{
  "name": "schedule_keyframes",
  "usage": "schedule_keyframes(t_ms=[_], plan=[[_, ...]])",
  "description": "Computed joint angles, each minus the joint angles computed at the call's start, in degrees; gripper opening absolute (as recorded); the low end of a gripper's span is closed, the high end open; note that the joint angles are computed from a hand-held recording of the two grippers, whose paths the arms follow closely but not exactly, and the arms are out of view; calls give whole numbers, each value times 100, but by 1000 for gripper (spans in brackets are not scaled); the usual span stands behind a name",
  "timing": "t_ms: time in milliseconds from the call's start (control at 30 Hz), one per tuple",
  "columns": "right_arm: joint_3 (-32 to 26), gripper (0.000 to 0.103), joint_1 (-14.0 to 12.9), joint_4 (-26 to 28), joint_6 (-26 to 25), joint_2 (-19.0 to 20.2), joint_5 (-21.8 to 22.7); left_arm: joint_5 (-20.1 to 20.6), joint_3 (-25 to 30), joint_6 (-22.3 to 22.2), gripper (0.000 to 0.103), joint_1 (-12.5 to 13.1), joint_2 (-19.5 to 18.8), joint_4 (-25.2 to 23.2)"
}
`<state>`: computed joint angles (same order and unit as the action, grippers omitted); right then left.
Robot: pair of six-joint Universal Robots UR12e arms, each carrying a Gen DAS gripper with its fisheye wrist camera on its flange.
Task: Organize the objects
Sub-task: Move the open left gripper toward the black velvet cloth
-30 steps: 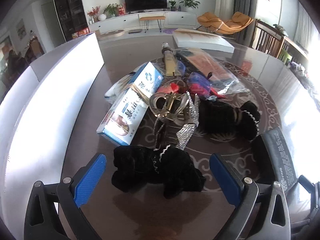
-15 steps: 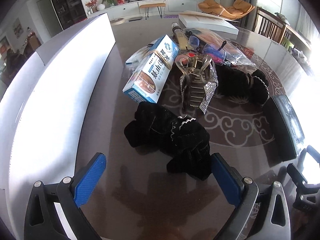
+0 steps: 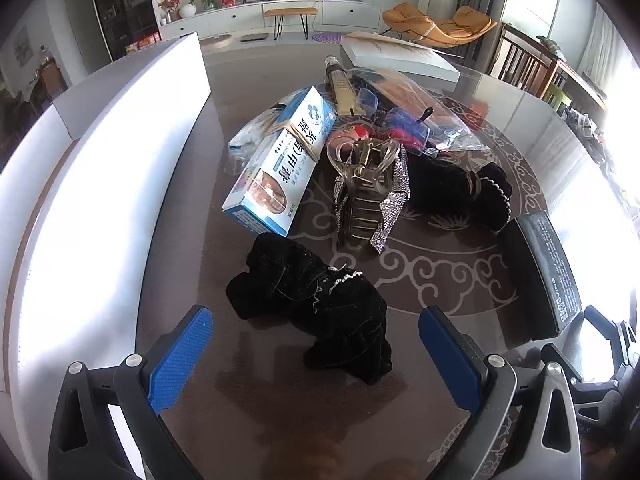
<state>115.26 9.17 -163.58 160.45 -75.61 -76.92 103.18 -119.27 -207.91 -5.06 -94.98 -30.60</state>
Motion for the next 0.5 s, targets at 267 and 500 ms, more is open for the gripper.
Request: schedule_keyframes(t_ms=[267, 500], plan=[[0, 103, 1, -3, 0, 2, 0, -71, -11, -84, 103, 25, -24, -31], [-3, 103, 2, 2, 3, 1, -2, -69, -50, 43, 103, -35, 107, 22]])
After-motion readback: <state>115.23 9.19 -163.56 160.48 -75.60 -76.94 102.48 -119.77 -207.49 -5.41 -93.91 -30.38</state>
